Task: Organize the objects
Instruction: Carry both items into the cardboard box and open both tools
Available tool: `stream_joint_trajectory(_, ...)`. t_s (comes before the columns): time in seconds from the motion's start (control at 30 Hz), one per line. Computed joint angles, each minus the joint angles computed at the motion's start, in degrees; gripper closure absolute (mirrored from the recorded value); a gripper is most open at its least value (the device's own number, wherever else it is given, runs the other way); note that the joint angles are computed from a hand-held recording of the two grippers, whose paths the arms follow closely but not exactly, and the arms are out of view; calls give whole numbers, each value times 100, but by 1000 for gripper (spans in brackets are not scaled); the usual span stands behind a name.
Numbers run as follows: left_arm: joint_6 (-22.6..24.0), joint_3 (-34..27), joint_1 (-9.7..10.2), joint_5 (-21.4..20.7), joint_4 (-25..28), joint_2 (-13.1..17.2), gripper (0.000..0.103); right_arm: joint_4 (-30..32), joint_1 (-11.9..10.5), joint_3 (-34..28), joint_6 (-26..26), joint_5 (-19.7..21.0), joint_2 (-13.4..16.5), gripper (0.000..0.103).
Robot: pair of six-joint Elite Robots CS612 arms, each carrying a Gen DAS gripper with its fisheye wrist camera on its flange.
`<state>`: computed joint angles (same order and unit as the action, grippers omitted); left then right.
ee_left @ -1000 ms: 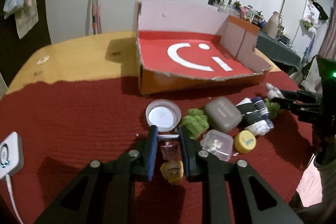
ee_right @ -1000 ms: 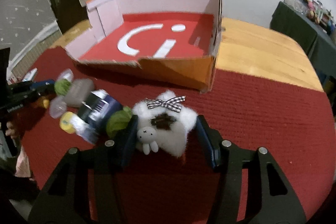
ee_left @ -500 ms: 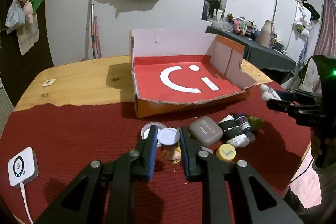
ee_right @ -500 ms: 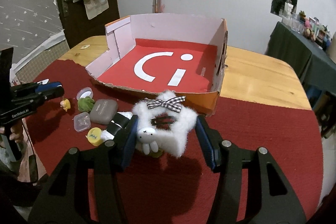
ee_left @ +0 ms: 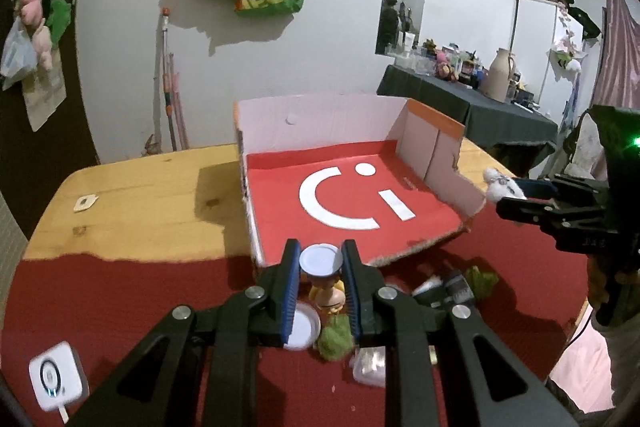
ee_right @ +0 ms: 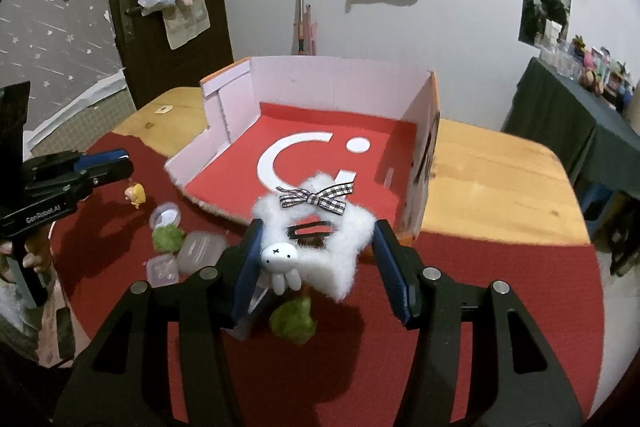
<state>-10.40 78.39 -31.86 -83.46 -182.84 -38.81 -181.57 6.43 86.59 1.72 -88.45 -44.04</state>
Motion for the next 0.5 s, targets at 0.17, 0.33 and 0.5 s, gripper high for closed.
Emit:
stream_joint_trajectory(0.17, 245, -615, 76, -158, 727, 236, 82, 701, -73, -501, -61, 24, 180, 51)
stream_joint_trajectory(0.33, 448, -1277, 138, -328, 1602, 525, 82, 1474, -101, -986, -282, -114, 384, 51)
stream_joint_trajectory(0.5, 678, -1714, 151, -353, 2191, 736, 82, 2157, -121, -1365, -478, -122, 546, 51)
